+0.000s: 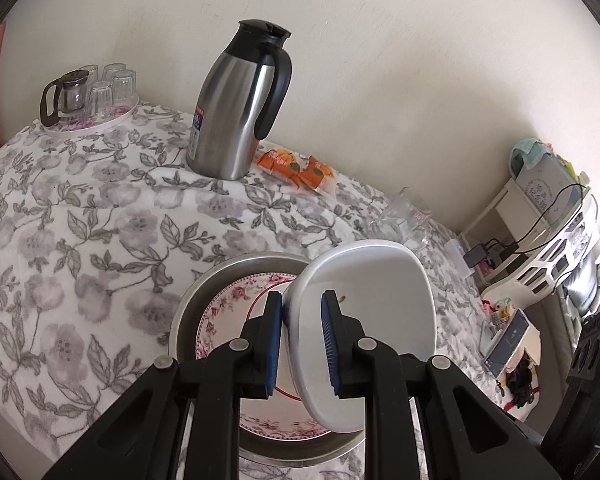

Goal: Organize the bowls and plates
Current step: 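Lower the white square bowl into the red-rimmed bowl with both tools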

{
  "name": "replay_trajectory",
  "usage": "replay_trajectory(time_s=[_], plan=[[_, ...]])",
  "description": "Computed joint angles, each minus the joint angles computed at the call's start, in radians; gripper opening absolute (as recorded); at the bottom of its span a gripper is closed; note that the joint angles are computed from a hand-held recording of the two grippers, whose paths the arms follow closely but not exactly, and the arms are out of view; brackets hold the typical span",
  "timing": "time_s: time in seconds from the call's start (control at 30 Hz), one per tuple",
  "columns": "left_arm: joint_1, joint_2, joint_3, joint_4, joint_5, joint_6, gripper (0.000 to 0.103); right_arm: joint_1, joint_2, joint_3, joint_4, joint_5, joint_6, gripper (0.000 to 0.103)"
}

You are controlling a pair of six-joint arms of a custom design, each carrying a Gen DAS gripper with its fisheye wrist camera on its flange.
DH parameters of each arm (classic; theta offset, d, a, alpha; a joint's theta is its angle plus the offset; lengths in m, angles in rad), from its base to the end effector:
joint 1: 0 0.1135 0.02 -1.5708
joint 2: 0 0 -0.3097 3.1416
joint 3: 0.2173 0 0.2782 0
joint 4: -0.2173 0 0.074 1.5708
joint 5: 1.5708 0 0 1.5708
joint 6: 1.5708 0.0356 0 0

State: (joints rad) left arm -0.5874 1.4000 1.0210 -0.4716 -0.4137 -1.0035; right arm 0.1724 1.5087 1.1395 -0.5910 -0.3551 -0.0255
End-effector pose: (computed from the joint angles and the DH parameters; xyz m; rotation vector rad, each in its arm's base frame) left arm 0.2678 -0.1611 0.2938 -0.6643 2.2517 -0.2856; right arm 0.3302 0.0701 0.2925 -0.3898 2.4873 0.5080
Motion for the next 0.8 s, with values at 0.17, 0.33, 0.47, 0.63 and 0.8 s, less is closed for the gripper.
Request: replay_trajectory(time_s=[0.17, 0.33, 0.47, 0.63, 0.8], plan=[[0.012, 0.011, -0.004, -0.012, 0.006, -0.021, 0.020, 0.016, 0.025, -0.004, 0.007, -0.002, 0.009, 0.014], [0.024, 0.018, -0.011, -0.016, 0.013, -0.036, 0.020, 0.035, 0.029, -0.008, 0.017, 0.020, 0.004, 0.015], [0.023, 0.029, -0.005, -0.022, 0.008, -0.038, 0.020, 0.027, 0.049, 0.002, 0.009, 0.002, 0.010, 0.015], [0.022, 0.044, 0.004, -0.025, 0.011, -0.041, 0.020, 0.012, 0.068, 0.012, 0.002, -0.018, 0.013, 0.015], [0.021, 0.047, 0.006, -0.032, 0.004, -0.036, 0.020, 0.009, 0.070, 0.011, 0.001, -0.021, 0.012, 0.015]])
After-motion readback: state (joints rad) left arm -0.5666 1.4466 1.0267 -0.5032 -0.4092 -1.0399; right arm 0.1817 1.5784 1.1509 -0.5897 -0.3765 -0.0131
